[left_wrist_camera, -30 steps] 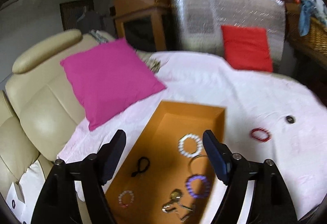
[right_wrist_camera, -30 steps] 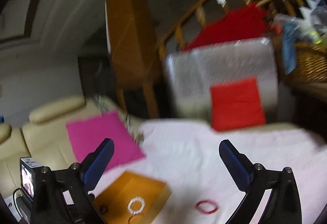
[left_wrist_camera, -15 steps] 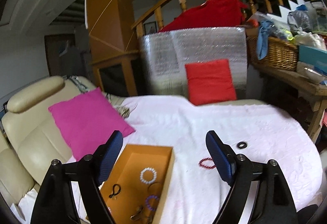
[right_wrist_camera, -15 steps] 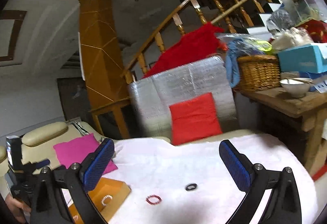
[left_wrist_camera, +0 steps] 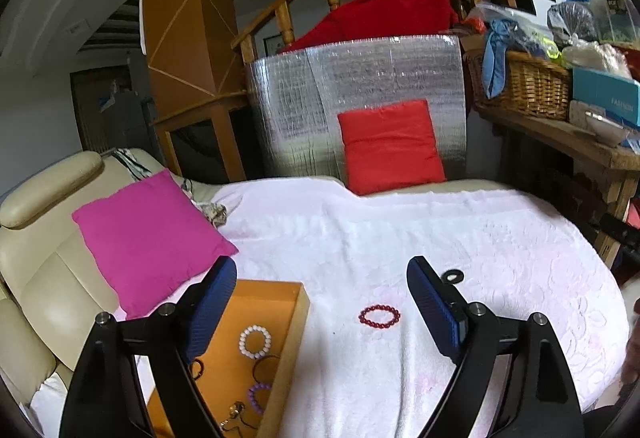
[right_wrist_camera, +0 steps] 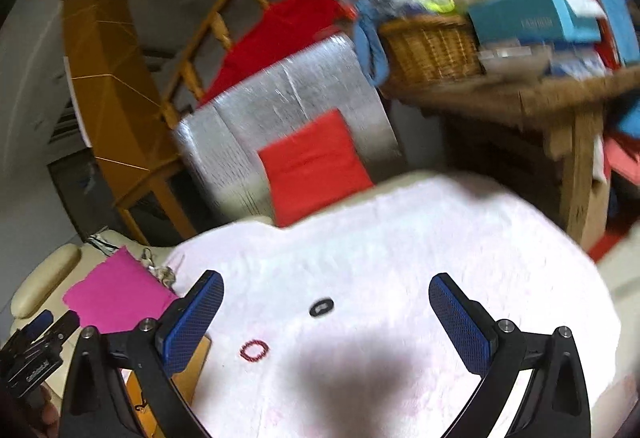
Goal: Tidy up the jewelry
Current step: 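Withdraw both tools from the box toward the red bead bracelet and black ring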
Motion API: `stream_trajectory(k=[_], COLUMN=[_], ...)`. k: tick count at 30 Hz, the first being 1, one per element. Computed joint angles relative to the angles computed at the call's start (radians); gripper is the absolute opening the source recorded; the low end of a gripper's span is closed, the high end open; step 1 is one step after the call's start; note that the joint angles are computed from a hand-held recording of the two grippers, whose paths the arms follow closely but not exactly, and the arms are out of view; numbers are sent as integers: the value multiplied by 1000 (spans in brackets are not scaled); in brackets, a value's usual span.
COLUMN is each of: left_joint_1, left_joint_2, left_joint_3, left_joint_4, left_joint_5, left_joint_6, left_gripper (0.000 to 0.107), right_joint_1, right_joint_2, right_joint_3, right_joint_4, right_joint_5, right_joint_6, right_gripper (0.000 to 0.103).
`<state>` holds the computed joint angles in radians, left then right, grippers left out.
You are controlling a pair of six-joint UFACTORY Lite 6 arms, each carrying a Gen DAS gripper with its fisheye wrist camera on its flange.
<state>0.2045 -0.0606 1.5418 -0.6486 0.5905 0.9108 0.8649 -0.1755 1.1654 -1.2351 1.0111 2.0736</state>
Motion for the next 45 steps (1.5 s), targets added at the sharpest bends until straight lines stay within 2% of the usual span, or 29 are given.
stream_trajectory(k=[10,15,18,22,25,27,30,33,37,40,45], left_joint_1=[-151,-203,-216,-202,-184,-181,-177,-180,-173,-182,-225], left_joint_2=[127,233,298,391,467,505,524,560,631,694,752], left_joint_3=[-1,26,41,62,69,63,25,25,108,188,257], left_joint_4=[248,326,315,243,207,211,90,-15,-52,-22,95], left_joint_5=[-109,-141,-166,-201,-246,-280,-323,-305,-215,-169,-197], left_joint_6=[-250,-337,-334,-289,-245,-233,-89,25,33,-33,-151], left_gripper=[87,87,87,87,87,87,87,87,87,87,87], right_joint_1=[-242,-367,-410,-460,-530,-572,-580,-579,-580,-585,-604], right_joint_2=[79,131,171,237,274,316,384,434,489,511,543], right_joint_3=[-77,-102,-97,-60,-52,-28,24,73,127,150,174], right_joint_4=[17,-67,-149,-121,-121,-27,131,234,301,330,335], right_joint_5=[-320,-520,-572,-591,-711,-785,-786,-781,-791,-799,-846], right_joint_6=[84,183,281,279,257,145,-22,-140,-228,-266,-283], right_gripper=[103,103,103,103,103,103,103,103,103,103,103])
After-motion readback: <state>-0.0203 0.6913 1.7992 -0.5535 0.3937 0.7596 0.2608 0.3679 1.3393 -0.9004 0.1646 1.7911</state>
